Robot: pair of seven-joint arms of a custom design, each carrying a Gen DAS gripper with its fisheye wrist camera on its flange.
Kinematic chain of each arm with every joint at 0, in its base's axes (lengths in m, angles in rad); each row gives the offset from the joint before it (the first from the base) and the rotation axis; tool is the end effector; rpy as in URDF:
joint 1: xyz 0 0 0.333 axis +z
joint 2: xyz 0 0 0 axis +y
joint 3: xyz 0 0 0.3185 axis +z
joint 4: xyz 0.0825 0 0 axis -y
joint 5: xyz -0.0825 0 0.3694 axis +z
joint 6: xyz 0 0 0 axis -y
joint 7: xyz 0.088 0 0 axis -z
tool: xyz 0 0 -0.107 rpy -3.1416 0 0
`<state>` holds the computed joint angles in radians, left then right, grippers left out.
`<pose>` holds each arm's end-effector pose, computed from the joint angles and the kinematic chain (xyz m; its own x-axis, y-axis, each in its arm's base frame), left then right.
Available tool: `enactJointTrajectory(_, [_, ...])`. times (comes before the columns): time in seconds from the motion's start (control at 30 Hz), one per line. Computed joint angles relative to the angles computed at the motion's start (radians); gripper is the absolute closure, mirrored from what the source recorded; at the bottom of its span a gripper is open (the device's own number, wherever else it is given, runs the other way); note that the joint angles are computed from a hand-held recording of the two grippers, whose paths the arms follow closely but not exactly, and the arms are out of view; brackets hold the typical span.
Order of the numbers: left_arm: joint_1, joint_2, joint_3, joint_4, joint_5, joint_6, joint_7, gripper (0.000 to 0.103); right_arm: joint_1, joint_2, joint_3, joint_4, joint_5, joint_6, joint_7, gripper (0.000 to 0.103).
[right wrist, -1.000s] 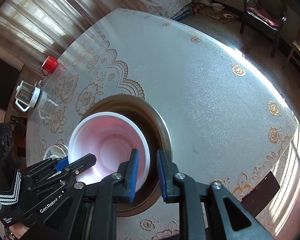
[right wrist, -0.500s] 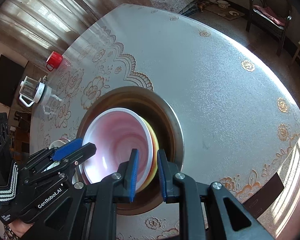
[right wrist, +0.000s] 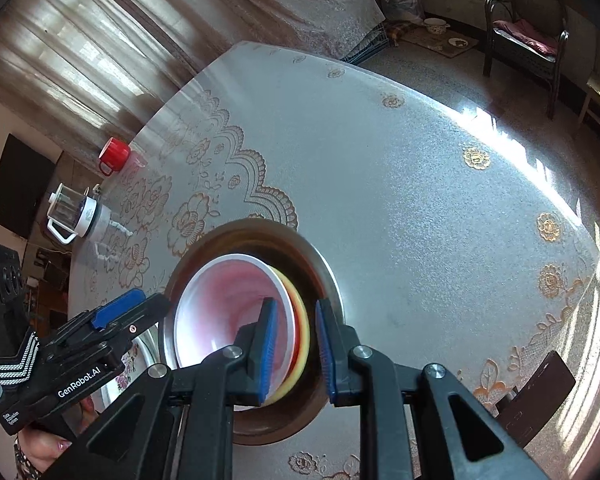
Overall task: Organize plates and bowls
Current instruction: 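Move the right tool to the steel bowl rim and grip it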
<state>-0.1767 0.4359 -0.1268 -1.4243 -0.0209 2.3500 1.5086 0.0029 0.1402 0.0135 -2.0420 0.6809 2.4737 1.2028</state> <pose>0.6867 -0.1967 0.5095 -0.2275 -0.9684 0.1026 -0.8710 0.1553 -0.4661 0.5907 0.0077 0.4147 -0.0141 -0.9023 -0.4308 -0.9327 0.1671 -0.3195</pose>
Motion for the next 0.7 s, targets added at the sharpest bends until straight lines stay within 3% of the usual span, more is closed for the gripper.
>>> enactJointTrajectory(0.1, [-0.012, -0.007, 0.015, -0.016, 0.039, 0.019, -0.019, 0.039, 0.002, 0.003, -0.002, -0.003, -0.02, 0.007, 0.016, 0.083])
enactJointTrajectory(0.3, [-0.017, -0.003, 0.022, -0.024, 0.075, 0.016, -0.025, 0.037, 0.016, -0.003, -0.006, -0.028, -0.125, 0.053, 0.078, 0.078])
enactJointTrajectory(0.7, [-0.002, 0.018, 0.019, -0.003, 0.064, -0.015, -0.013, 0.036, 0.003, -0.008, -0.003, -0.055, -0.106, 0.046, 0.095, 0.077])
